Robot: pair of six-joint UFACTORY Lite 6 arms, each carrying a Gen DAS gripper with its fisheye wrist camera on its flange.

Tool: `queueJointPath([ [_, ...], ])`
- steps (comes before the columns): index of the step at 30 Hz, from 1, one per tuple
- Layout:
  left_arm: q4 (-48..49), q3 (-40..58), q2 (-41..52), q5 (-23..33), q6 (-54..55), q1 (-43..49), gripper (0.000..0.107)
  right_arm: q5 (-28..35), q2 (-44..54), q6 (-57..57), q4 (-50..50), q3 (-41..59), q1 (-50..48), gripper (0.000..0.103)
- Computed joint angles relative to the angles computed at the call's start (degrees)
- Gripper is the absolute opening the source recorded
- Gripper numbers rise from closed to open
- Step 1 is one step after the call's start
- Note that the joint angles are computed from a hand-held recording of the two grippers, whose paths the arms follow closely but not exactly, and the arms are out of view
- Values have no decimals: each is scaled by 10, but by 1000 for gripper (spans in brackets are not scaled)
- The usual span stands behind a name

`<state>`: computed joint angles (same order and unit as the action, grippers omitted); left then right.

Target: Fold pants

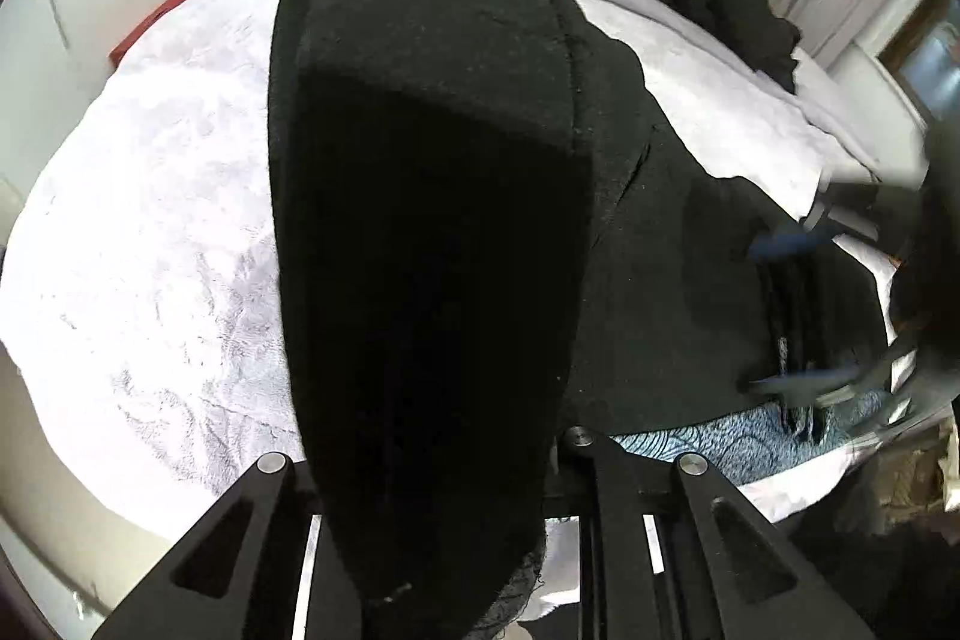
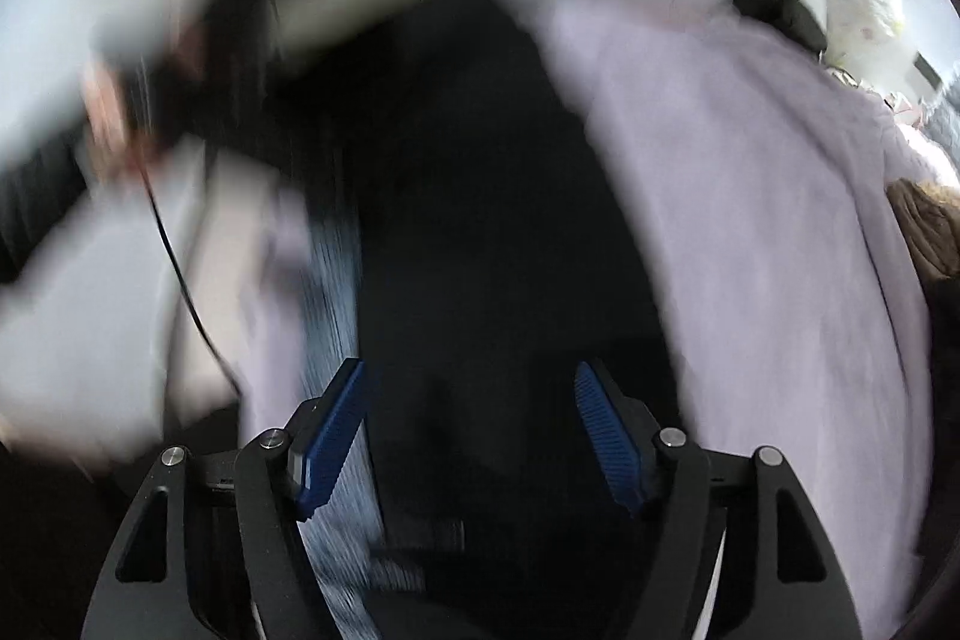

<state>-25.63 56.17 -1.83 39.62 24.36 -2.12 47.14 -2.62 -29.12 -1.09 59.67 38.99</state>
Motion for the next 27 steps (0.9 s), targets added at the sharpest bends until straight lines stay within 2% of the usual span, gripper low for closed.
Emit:
queueJointPath([
  [1, 15, 35, 25, 5, -38, -21, 20, -23, 6, 33, -27, -26, 7, 76],
  [3, 86, 76, 40, 5, -134, -70, 20, -74, 17, 48, -11, -50, 0, 83],
  [4, 107, 88, 40, 10, -161, -86, 20, -68, 27, 36, 5, -40, -11, 87],
  [7, 203, 113, 21, 33, -276, -152, 20, 17, 22, -18, 74, 15, -67, 87],
  [11, 240, 149, 15, 72, -340, -194, 19, 94, -103, -137, 117, 1, -157, 87],
  [13, 261, 195, 35, 95, -372, -224, 19, 132, -151, -190, 139, -4, -232, 88],
  [15, 290, 231, 44, 116, -407, -260, 19, 204, -182, -290, 216, -5, -340, 88],
  [17, 326, 293, 70, 152, -453, -306, 19, 248, -211, -365, 260, -26, -400, 88],
  [19, 360, 349, 105, 182, -488, -340, 19, 206, -234, -364, 264, -73, -372, 88],
  [22, 378, 379, 127, 220, -518, -358, 19, 37, -188, -257, 205, -141, -253, 91],
  [23, 375, 397, 140, 233, -529, -363, 19, 9, -178, -240, 200, -155, -240, 92],
  [25, 379, 378, 144, 221, -530, -349, 19, 25, -202, -255, 216, -155, -264, 92],
  [27, 392, 392, 147, 229, -551, -374, 19, 120, -245, -330, 265, -127, -366, 92],
])
